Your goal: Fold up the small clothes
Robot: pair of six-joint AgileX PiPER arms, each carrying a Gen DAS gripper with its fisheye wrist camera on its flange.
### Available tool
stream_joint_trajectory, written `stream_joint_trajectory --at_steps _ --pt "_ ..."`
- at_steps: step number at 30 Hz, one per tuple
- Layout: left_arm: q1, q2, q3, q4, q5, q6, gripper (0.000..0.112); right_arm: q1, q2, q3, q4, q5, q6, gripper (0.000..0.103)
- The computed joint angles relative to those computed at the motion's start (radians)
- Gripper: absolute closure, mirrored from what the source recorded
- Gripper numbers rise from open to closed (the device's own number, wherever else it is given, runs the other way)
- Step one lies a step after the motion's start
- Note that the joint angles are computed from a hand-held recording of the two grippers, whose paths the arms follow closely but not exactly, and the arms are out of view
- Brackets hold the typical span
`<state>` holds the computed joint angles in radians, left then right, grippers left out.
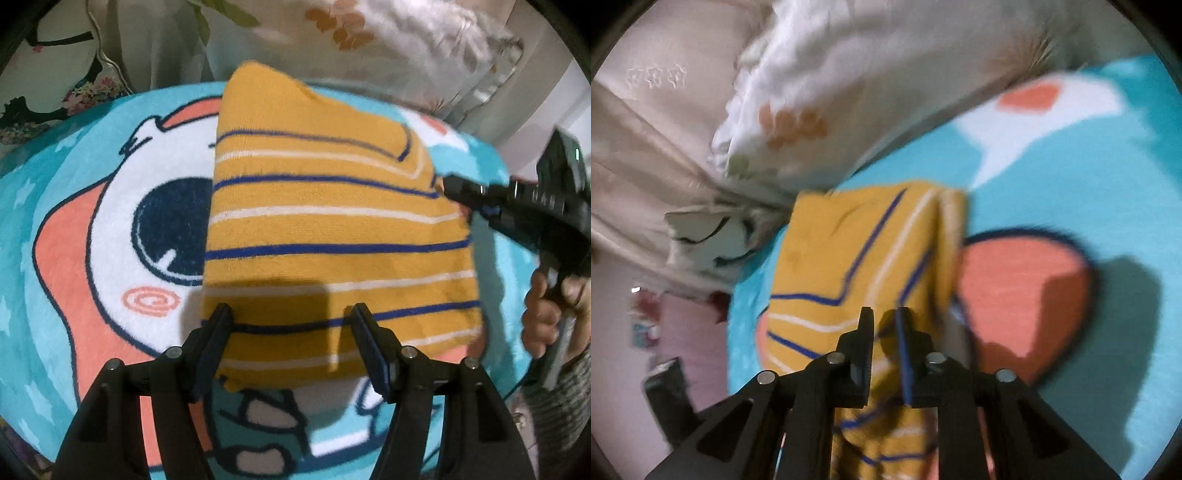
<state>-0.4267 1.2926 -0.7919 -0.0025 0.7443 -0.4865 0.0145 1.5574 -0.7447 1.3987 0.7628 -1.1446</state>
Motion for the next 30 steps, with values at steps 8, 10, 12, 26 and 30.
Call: stream_joint_trajectory --at_steps 8,10,12,26,30 --pt "0.008 -0.029 -0.032 -0.035 -0.026 0.003 0.048 0.026 -0.090 0.142 0.069 0.047 -0.092 0.085" --pt "-0.006 -0.013 -0.050 -0.045 -0.027 0.016 0.048 0.079 -0.061 0.134 0.054 0.003 -0.071 0.083" --pt "-0.039 0.012 -0.071 -0.027 -0.025 0.016 0.048 0.132 -0.061 0.148 0.038 -0.084 -0.068 0.091" --pt "-0.207 0.239 -0.271 0.110 0.078 0.002 0.054 -0.058 -0.235 0.340 0.131 -0.053 -0.199 0.082" --pt "-0.190 0.275 -0.384 0.117 0.086 0.044 0.054 -0.108 -0.322 0.407 0.134 0.020 -0.250 0.082"
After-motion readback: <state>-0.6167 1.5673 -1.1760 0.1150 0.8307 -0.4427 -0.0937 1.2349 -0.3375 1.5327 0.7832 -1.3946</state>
